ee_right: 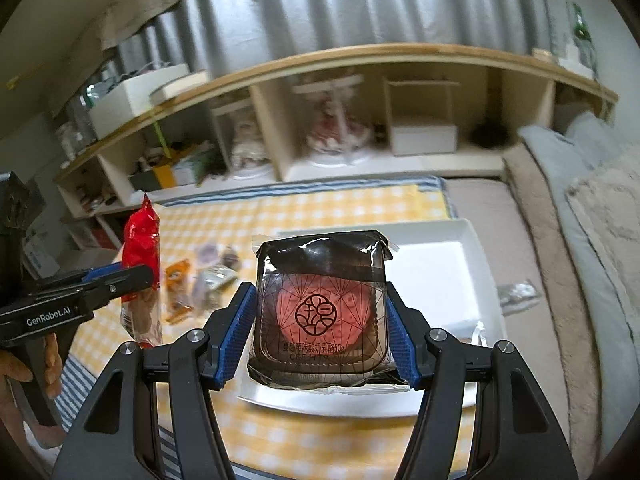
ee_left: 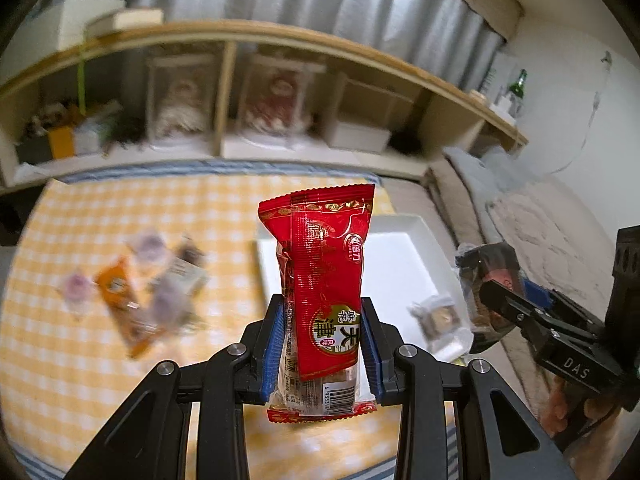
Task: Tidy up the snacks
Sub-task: 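Carry both snacks into the white tray beside the brown pouch and release them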
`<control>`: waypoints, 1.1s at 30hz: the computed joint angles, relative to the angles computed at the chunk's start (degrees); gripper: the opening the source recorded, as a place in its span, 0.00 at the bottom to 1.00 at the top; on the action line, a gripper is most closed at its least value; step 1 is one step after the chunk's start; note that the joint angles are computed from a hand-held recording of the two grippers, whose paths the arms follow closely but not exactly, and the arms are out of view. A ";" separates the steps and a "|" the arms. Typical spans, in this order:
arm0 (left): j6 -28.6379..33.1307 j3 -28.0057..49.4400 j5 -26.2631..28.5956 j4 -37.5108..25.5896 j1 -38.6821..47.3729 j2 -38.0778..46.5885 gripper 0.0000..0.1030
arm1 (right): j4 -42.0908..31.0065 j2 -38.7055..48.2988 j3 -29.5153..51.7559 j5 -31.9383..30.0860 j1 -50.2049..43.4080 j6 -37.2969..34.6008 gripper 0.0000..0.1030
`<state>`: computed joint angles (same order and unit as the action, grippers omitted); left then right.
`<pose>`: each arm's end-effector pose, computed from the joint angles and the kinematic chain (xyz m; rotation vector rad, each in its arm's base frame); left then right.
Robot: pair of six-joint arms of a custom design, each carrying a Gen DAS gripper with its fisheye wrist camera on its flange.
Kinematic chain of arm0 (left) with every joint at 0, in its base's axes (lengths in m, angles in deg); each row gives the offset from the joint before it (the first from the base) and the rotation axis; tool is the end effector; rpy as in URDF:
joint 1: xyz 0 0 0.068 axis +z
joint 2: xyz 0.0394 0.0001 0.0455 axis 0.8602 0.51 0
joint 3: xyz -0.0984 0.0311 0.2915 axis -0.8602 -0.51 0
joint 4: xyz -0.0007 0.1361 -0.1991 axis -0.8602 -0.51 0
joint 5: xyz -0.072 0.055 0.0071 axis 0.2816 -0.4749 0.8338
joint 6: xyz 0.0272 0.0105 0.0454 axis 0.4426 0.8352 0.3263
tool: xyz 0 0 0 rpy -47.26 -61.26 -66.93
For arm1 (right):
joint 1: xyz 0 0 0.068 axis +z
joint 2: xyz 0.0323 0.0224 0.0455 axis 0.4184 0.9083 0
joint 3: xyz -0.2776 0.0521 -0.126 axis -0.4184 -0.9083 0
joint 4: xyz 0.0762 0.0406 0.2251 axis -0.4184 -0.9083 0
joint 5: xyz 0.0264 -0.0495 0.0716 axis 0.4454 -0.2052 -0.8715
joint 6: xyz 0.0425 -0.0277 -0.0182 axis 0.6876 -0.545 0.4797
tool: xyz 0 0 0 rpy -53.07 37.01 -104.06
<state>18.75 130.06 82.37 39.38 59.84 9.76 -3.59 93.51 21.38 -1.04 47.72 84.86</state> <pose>0.2870 -0.0144 0.3279 0.4539 2.3800 -0.5217 0.2020 0.0782 0.3351 0.2671 2.3583 0.2332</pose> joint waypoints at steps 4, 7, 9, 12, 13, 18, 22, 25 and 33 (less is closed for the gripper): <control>-4.97 -0.83 -1.48 5.32 -6.20 5.85 0.34 | 0.99 -2.73 -4.66 -3.60 -5.96 -2.13 0.61; -8.10 -0.45 -2.76 8.82 -10.43 10.76 0.34 | 2.16 -3.71 -8.06 -6.25 -10.29 -4.14 0.61; -10.11 0.54 -3.45 10.93 -12.87 14.58 0.34 | 2.84 -4.24 -9.99 -7.85 -12.76 -5.30 0.61; -12.71 3.20 -2.71 12.18 -14.81 20.39 0.34 | 4.69 -3.68 -12.69 -10.58 -15.93 -6.58 0.61; -13.51 4.69 -2.07 12.04 -15.23 22.90 0.34 | 5.65 -3.14 -13.67 -11.63 -16.89 -6.90 0.61; -15.71 12.85 -1.31 9.85 -16.55 33.89 0.34 | 10.20 0.38 -17.39 -15.35 -19.75 -7.96 0.61; -16.66 19.69 -3.39 8.39 -17.09 41.08 0.34 | 14.36 4.13 -19.79 -18.11 -21.14 -8.17 0.61; -17.49 24.43 -4.24 6.94 -17.30 45.18 0.34 | 16.94 6.86 -20.91 -19.24 -21.48 -8.14 0.61; -17.40 32.21 -4.30 5.81 -17.82 51.00 0.47 | 22.42 12.34 -22.90 -22.02 -22.27 -7.30 0.61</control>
